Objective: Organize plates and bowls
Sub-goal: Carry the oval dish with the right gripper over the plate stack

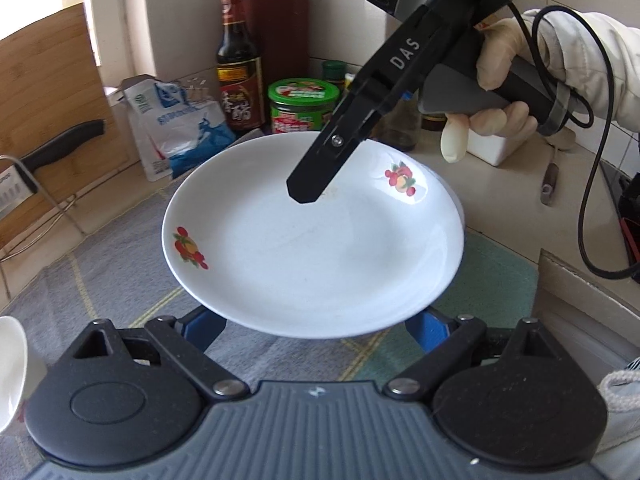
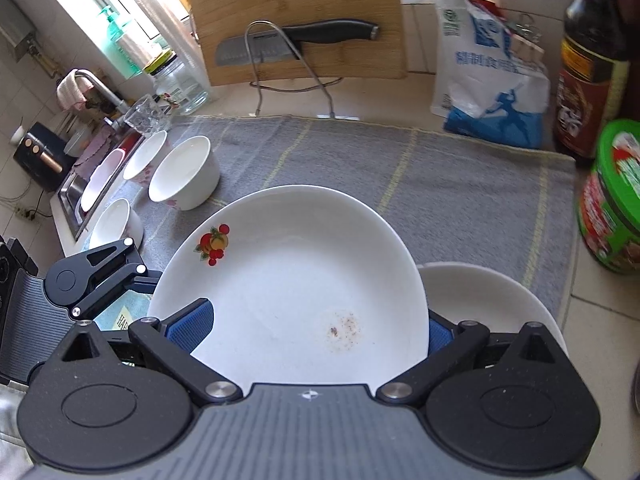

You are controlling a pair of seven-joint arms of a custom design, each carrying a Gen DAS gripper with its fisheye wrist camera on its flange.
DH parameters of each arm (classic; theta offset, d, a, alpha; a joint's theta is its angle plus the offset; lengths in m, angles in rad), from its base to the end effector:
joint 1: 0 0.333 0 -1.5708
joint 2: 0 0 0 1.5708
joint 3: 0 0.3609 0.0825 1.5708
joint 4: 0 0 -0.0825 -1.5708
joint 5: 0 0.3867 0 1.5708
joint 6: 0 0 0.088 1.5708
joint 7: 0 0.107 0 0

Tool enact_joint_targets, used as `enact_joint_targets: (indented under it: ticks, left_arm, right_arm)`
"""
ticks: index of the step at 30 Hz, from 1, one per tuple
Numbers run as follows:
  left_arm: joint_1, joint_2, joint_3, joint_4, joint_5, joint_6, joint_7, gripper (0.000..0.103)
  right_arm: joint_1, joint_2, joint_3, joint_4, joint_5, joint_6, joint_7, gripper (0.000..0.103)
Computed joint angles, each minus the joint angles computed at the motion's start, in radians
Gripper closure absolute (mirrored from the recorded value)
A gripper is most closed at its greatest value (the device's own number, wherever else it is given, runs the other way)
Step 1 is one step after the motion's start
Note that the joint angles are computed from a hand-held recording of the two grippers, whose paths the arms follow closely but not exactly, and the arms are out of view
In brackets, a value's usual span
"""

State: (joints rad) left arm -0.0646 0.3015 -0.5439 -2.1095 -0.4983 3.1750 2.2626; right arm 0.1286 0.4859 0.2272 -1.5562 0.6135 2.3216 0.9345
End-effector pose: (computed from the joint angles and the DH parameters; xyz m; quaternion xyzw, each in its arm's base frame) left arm 0.5570 -0.3031 0.4148 -0.3836 0.8353 -0.3586 0.1627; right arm 0.6985 0.2381 0.4443 -0.8336 0.4472 0.0722 0.3160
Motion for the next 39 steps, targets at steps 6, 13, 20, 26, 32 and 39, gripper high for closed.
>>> enact_joint_targets:
  ticks: [6,13,20,26,32,39]
  left_arm:
    - [-0.031,0.030,0.008,0.040,0.020,-0.028,0.009,0.008]
    - [-0.075,0.061,0.035,0.088,0.042,-0.056,0.020,0.008]
    - [-0.108,0.078,0.056,0.111,0.055,-0.074,0.021,0.008]
    - [-0.154,0.080,0.102,0.123,0.076,-0.094,-0.009,0.008]
    - [-0.176,0.081,0.132,0.127,0.087,-0.102,-0.048,0.008]
    - [-0.219,0.083,0.187,0.136,0.140,-0.101,-0.107,0.008]
  right_arm:
    - [-0.021,-0.047,-0.011,-0.085,0.028,0.043,-0.006,0.000]
    - [-0.039,-0.087,-0.023,-0.155,0.070,0.085,-0.019,0.000]
    - [-0.051,-0.104,-0.031,-0.197,0.099,0.108,-0.038,0.000]
    - [-0.051,-0.091,-0.038,-0.202,0.098,0.110,-0.033,0.000]
    - [-0.057,-0.066,-0.030,-0.180,0.101,0.099,-0.036,0.000]
    - [-0.056,-0.034,-0.024,-0.149,0.077,0.093,-0.022,0.000]
